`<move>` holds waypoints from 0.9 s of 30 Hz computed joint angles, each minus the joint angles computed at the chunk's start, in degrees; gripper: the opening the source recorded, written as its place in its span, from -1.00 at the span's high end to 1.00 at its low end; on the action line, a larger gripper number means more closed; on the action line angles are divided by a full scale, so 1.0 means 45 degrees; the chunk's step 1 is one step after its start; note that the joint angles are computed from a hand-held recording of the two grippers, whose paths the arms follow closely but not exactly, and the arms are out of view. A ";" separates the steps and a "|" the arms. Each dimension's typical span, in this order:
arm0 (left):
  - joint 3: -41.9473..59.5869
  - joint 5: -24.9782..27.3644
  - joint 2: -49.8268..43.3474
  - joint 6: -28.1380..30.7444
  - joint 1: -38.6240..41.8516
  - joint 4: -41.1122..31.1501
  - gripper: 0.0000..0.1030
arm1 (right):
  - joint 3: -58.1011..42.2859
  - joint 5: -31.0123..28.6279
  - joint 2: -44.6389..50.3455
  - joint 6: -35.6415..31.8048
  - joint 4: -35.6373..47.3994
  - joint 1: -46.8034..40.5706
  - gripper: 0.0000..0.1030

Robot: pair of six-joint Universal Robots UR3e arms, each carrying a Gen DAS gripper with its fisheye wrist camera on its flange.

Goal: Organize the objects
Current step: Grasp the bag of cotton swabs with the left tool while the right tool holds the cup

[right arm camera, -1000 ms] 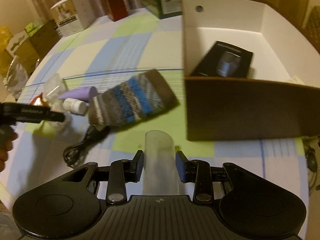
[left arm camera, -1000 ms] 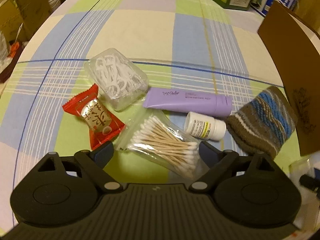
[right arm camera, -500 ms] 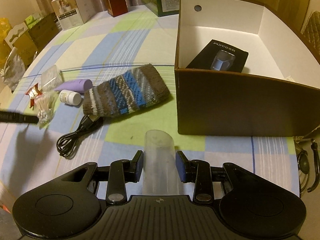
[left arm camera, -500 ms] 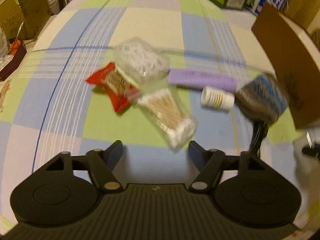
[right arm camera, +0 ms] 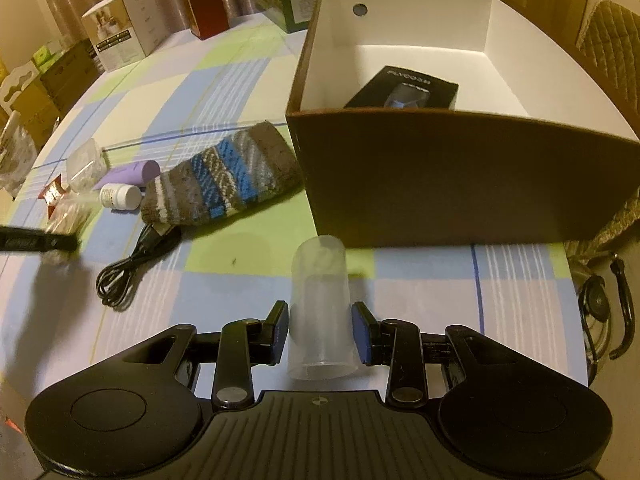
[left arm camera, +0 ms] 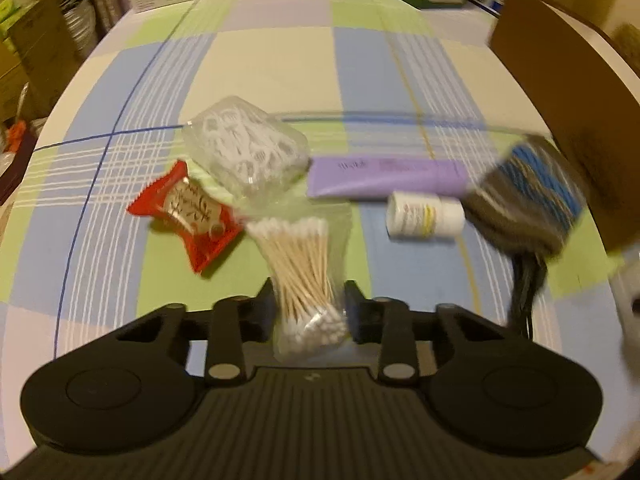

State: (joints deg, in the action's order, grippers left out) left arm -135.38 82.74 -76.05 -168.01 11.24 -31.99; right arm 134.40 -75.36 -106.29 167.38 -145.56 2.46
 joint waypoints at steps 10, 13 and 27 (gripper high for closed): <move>-0.0950 -0.0720 0.3355 0.1635 0.1370 -0.3132 -0.11 | -0.0182 -0.0031 0.0454 -0.0102 -0.0218 0.0147 0.32; -0.0657 -0.0413 0.2278 0.0766 0.0769 -0.2042 -0.10 | -0.0275 -0.0137 0.0839 0.0142 -0.0609 0.0221 0.32; -0.0158 -0.0216 0.2406 0.0073 -0.0459 -0.2641 0.59 | 0.0380 0.1404 -0.1652 -0.0574 0.1536 -0.1065 0.40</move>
